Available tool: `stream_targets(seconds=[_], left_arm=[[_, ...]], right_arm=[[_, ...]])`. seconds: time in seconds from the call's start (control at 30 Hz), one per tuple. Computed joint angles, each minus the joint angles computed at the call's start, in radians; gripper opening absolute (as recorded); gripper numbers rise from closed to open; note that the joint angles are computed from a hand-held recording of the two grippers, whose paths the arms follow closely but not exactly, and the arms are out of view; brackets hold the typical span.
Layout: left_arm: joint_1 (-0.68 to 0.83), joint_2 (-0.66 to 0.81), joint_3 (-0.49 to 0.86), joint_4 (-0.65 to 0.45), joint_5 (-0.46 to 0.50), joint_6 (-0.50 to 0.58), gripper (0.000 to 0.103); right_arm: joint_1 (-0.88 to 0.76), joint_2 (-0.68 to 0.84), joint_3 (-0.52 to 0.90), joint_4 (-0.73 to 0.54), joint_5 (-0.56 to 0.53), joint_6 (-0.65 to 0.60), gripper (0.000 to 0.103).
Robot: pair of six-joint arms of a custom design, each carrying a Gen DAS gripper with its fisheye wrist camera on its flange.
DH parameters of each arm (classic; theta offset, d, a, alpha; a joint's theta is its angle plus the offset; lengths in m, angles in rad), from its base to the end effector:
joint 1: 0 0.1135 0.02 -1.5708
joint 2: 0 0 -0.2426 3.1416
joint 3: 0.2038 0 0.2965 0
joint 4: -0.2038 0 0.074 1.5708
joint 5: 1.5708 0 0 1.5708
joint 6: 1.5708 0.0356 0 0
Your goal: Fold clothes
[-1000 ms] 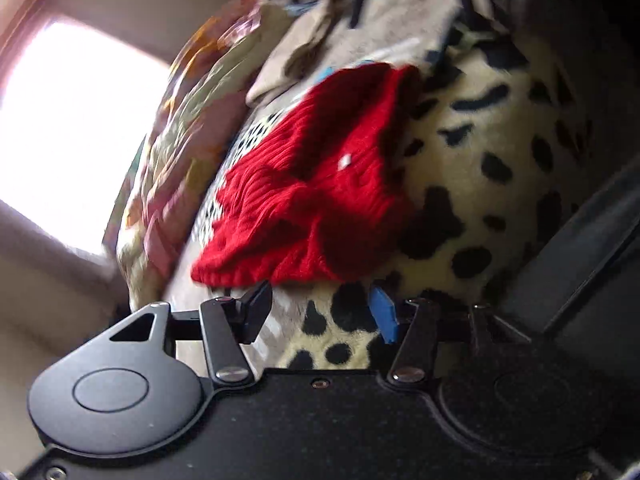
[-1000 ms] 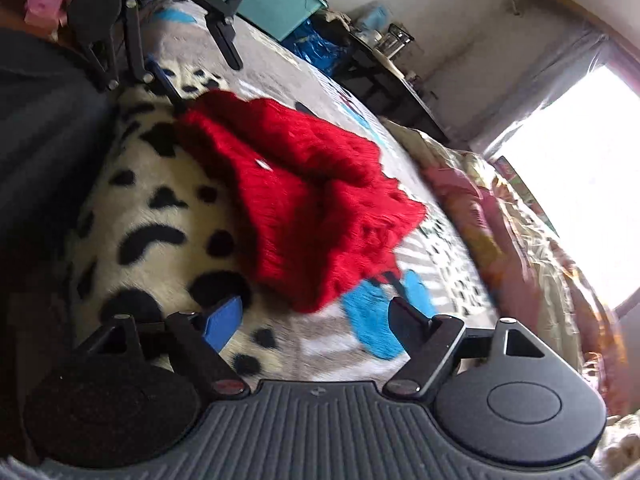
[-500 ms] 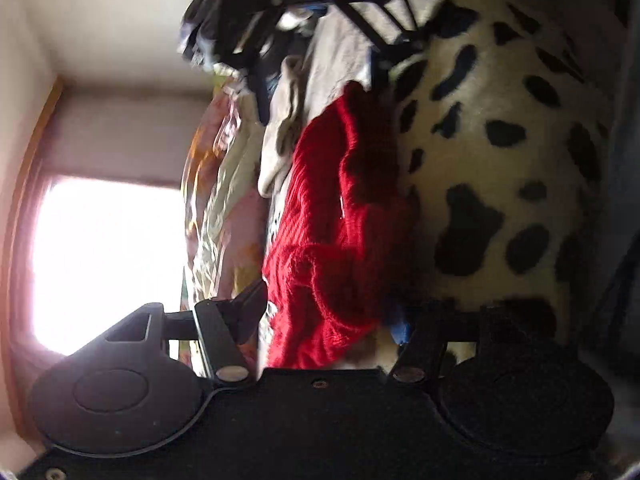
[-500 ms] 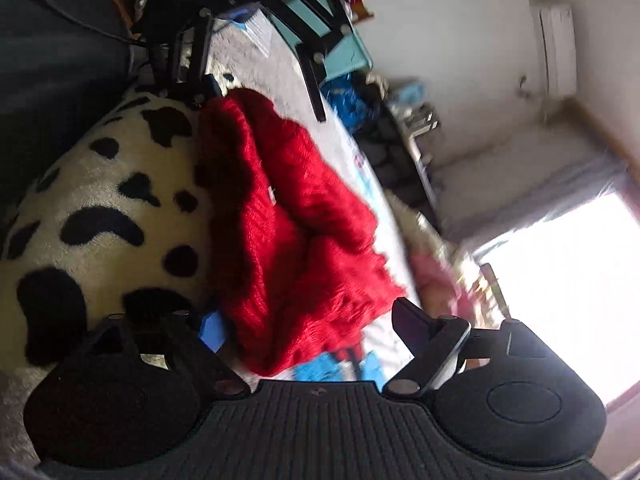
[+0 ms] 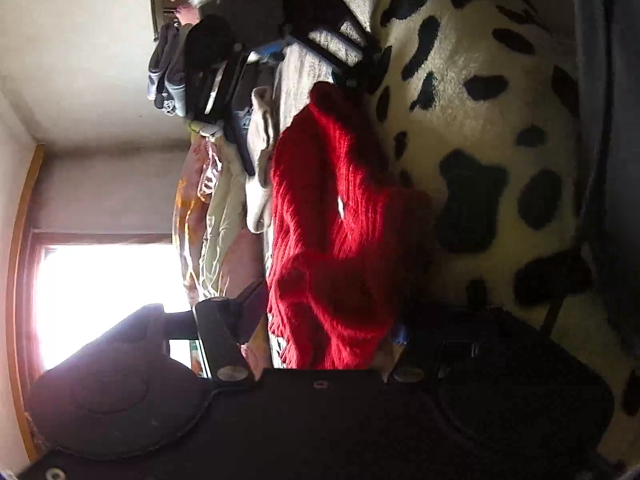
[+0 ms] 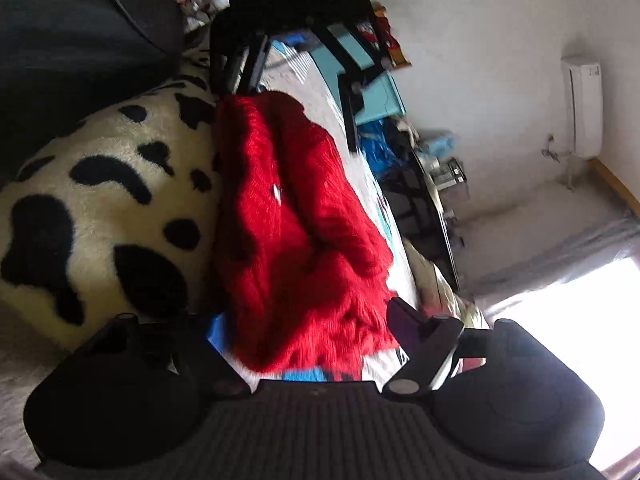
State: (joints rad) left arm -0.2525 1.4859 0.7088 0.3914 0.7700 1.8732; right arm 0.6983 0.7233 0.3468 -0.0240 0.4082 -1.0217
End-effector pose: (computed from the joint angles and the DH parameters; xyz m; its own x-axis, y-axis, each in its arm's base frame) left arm 0.3238 -0.1091 0.1569 0.8759 0.4818 0.0259 0.1083 -0.2488 0.9625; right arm 0.1841 0.1361 0.1815 0.1087 -0.9309 -0.3486 -0.4166 0.2758 -0.8663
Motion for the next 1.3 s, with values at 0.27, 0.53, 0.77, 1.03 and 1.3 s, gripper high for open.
stream_targets(seconds=[0.27,0.53,0.77,1.03,1.3], left_arm=[[-0.063,-0.046,0.008,-0.103,-0.124,-0.088,0.029],[-0.206,-0.366,-0.097,-0.297,-0.269,-0.243,0.026],[-0.177,-0.804,-0.324,-0.554,-0.161,-0.278,0.026],[-0.016,-1.060,-0.406,-0.796,-0.016,-0.257,0.027],[-0.046,-0.519,0.080,-1.092,-0.008,-0.444,0.028]], right_arm=[[-0.051,0.139,0.113,-0.071,-0.115,0.112,0.048],[0.075,0.075,0.206,-0.353,-0.012,0.287,0.033],[0.614,-0.174,0.196,-0.822,0.378,0.754,0.033],[0.962,-0.031,0.306,-1.112,0.534,1.220,0.033],[0.572,-0.057,0.622,-1.182,0.060,0.974,0.033]])
